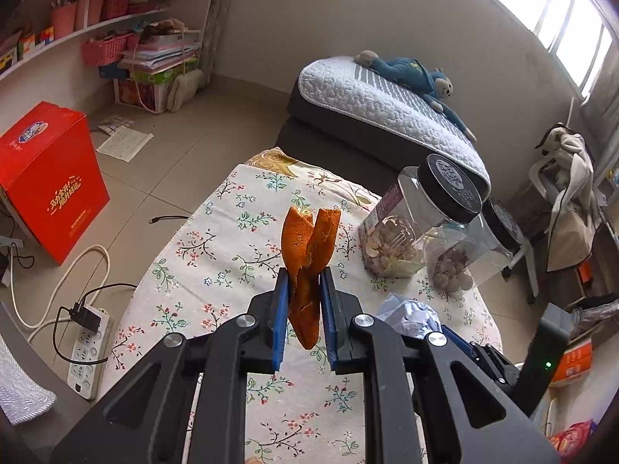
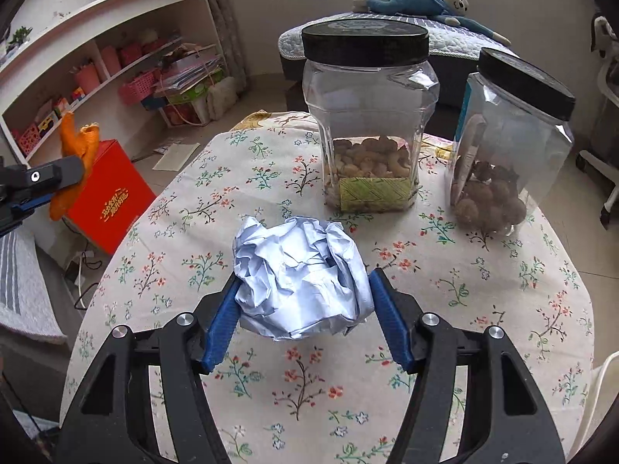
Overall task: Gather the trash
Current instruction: 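Grasp the crumpled light-blue paper with the right tool, then carry the peel and blue paper over the white bin and release both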
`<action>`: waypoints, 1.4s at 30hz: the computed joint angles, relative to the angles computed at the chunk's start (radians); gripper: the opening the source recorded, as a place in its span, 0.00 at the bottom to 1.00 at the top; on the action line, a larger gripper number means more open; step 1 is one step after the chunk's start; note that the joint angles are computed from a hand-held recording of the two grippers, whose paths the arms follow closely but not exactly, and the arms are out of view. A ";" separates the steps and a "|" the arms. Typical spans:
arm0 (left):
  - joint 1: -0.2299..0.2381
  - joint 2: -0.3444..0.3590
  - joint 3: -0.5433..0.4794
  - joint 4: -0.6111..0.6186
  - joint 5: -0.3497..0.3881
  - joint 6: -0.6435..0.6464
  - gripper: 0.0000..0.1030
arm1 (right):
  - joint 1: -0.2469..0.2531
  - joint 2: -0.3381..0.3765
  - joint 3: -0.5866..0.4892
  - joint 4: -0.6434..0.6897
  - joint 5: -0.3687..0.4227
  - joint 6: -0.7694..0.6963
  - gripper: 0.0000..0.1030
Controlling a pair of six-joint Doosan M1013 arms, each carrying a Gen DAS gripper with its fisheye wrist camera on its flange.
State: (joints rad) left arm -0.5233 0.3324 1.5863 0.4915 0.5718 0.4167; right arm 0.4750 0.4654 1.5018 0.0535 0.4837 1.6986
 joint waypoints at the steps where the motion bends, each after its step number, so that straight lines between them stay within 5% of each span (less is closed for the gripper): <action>1: -0.004 0.001 -0.002 0.002 0.007 0.001 0.16 | -0.002 -0.016 0.018 -0.003 -0.007 -0.005 0.60; 12: -0.084 0.008 -0.028 0.089 0.115 0.010 0.16 | -0.048 -0.171 0.172 0.021 -0.073 -0.052 0.60; 26: -0.179 0.011 -0.061 0.121 0.143 0.012 0.16 | -0.120 -0.298 0.332 -0.004 -0.205 0.016 0.60; 37: -0.260 0.050 -0.106 0.216 0.133 -0.046 0.16 | -0.150 -0.380 0.409 -0.700 -0.276 0.681 0.60; 42: -0.289 0.072 -0.131 0.227 0.122 -0.067 0.16 | -0.180 -0.405 0.431 -0.898 -0.261 0.889 0.60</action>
